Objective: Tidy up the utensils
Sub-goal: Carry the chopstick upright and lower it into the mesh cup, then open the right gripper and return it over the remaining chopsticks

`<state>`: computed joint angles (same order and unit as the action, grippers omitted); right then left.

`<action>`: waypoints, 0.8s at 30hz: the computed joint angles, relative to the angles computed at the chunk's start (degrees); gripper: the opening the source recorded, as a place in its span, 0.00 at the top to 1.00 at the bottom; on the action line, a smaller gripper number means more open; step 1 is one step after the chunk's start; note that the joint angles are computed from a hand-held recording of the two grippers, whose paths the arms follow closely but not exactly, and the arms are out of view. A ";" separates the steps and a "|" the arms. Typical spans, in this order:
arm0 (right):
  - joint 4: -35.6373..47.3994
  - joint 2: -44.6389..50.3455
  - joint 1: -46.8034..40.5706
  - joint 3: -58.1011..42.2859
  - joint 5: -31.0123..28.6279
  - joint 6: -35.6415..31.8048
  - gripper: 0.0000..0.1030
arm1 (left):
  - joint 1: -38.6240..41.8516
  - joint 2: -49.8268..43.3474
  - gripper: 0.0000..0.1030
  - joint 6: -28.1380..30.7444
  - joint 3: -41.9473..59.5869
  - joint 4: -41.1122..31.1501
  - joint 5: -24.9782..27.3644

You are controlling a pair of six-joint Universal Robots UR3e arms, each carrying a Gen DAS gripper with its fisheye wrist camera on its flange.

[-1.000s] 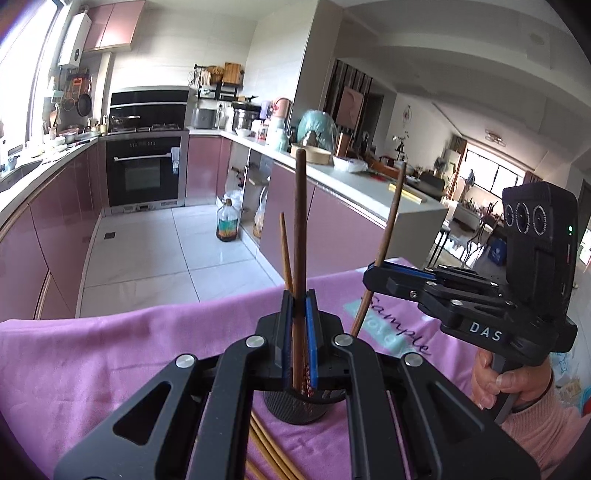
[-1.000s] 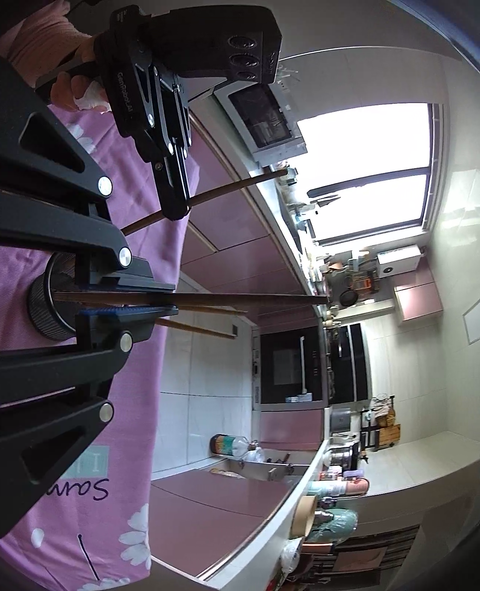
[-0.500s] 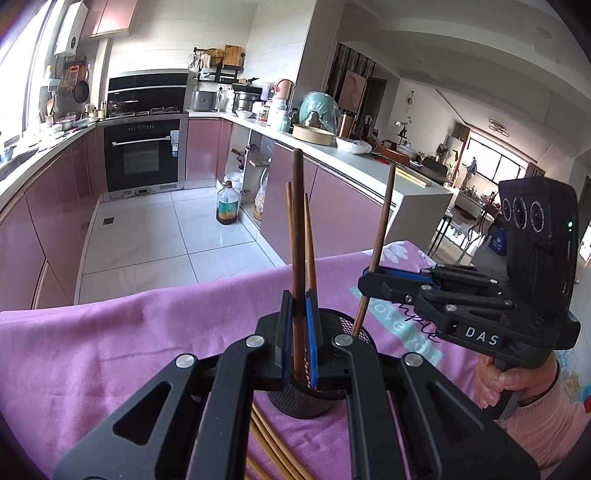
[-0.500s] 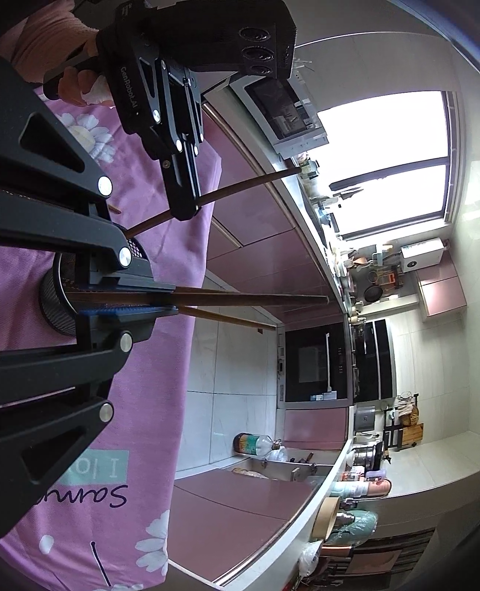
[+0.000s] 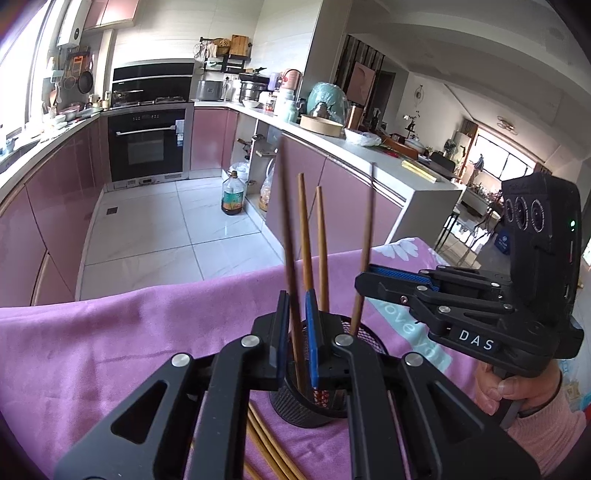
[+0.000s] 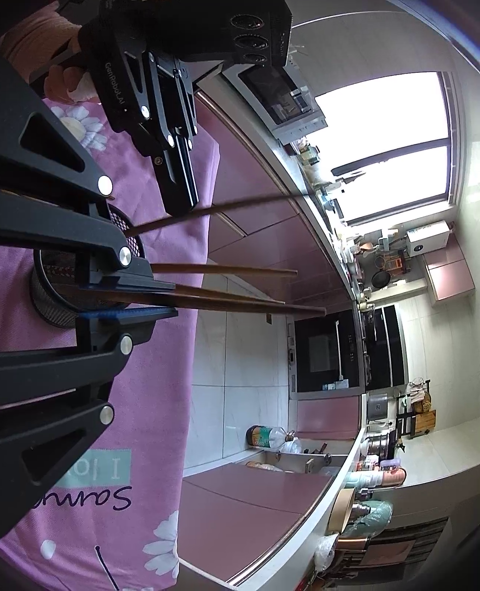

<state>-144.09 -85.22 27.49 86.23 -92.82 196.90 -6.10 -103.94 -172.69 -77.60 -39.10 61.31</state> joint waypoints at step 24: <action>-11.23 -6.80 11.45 14.62 -2.25 -1.01 0.60 | 15.56 29.97 0.49 5.37 -43.29 14.36 -1.97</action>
<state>-155.32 -92.02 38.94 100.85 -95.07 195.88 9.47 -73.98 -167.32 -120.89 -24.74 59.34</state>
